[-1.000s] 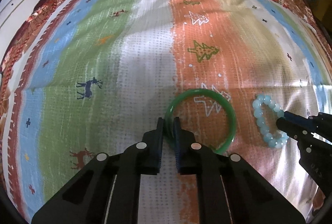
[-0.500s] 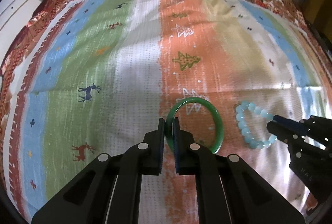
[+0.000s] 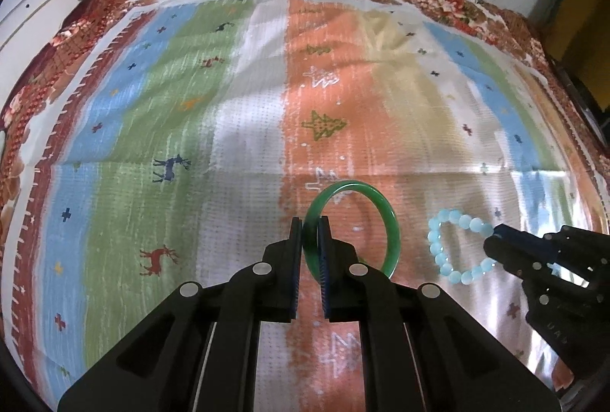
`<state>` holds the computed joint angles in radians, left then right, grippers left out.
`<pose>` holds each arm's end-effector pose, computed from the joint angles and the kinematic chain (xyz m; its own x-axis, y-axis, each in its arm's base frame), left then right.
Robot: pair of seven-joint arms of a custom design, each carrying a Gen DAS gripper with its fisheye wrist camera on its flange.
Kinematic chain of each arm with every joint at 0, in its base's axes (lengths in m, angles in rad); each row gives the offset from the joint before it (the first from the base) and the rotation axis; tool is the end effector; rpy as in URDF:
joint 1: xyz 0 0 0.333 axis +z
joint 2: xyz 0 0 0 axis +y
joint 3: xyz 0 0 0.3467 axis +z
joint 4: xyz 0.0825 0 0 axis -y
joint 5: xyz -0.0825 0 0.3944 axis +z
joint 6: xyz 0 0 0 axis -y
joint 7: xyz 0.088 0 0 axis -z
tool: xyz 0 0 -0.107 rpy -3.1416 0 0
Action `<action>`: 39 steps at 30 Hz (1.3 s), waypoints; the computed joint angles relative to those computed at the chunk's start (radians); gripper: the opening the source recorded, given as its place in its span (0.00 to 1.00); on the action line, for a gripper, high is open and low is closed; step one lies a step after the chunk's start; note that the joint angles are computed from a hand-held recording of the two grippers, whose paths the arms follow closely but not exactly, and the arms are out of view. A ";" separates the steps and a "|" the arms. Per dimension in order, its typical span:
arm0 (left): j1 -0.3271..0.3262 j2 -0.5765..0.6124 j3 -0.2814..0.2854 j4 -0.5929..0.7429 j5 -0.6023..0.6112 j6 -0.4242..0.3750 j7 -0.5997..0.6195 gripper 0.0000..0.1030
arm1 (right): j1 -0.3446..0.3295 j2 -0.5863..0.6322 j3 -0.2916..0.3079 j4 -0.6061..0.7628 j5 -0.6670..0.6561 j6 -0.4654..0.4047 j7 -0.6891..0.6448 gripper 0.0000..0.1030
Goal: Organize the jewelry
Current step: 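Lift the green bangle with the left tool while the right tool lifts the light-blue bracelet toward the tin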
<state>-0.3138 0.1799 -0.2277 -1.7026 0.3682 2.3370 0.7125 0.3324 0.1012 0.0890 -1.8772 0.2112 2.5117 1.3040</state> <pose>0.5824 -0.3299 0.5631 0.1050 -0.9884 0.1097 -0.8548 -0.1461 -0.4980 0.5873 0.2590 0.5417 0.5358 -0.8419 -0.0648 -0.7351 -0.4273 -0.5264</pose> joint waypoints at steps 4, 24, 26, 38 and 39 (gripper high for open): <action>-0.006 -0.011 -0.003 -0.004 0.005 0.004 -0.008 0.08 | 0.001 -0.028 0.002 -0.022 0.003 0.012 -0.006 0.11; -0.022 -0.104 -0.025 -0.070 0.037 0.020 -0.061 0.08 | -0.009 -0.174 0.003 -0.146 0.080 0.045 -0.058 0.11; -0.022 -0.116 -0.027 -0.081 0.038 0.023 -0.067 0.08 | -0.010 -0.184 0.002 -0.156 0.087 0.048 -0.061 0.11; -0.019 -0.203 -0.045 -0.165 0.029 0.072 -0.118 0.08 | -0.001 -0.285 -0.005 -0.222 0.161 0.069 -0.109 0.11; -0.020 -0.210 -0.048 -0.172 0.028 0.076 -0.120 0.08 | 0.001 -0.295 -0.005 -0.228 0.168 0.070 -0.116 0.11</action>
<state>-0.3334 -0.0300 -0.2755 -1.8749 0.3959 2.4131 0.5929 0.3333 -0.1933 0.0838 -2.1055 0.3794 2.5817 1.1882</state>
